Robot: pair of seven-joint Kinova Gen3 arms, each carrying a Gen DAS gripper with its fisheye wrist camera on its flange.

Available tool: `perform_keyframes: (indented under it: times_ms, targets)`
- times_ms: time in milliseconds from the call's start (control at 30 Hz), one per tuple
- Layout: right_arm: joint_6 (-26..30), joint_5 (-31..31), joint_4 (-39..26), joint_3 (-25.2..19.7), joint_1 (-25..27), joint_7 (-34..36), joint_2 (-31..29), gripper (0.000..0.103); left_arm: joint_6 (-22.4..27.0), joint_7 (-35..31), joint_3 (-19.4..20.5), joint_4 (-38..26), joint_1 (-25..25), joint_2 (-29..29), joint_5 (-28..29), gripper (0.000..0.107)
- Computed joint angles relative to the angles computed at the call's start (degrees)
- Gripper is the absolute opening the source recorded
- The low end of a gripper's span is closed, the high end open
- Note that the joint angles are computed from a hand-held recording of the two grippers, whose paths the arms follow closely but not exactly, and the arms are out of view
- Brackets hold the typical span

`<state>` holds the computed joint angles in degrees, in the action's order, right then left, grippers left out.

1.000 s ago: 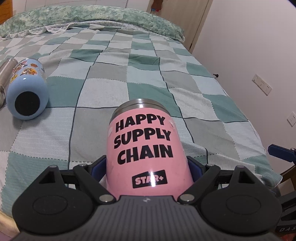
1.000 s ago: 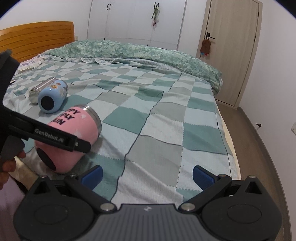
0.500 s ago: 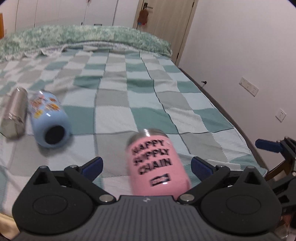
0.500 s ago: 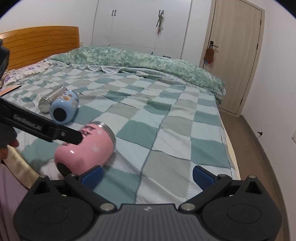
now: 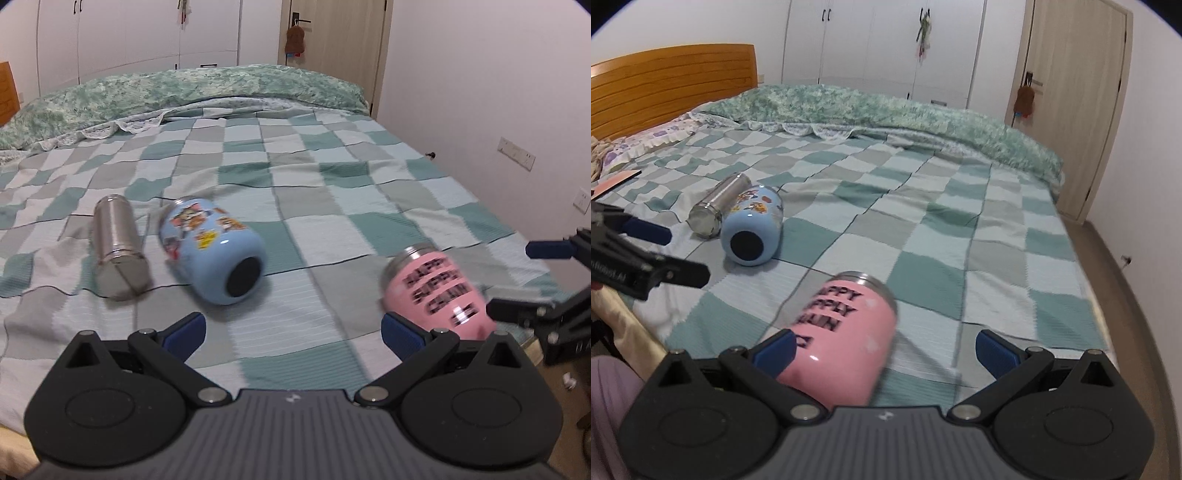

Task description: Flip cup upright

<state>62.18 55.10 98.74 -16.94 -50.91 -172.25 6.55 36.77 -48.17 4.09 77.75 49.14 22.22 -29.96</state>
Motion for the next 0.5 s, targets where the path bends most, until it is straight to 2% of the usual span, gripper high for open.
perform_keyframes:
  times_ms: [267,500]
  targets:
    - [-2.6,-6.7,-8.1,3.5,1.4,3.8,5.8,0.103,-5.6,-5.5,0.9,5.3,-5.6,-1.0,3.7,0.103]
    - [0.9,-14.7,-16.9,7.4,1.3,10.0,11.4,0.103,-11.1,-12.6,1.9,7.4,-9.3,-0.4,8.5,0.103]
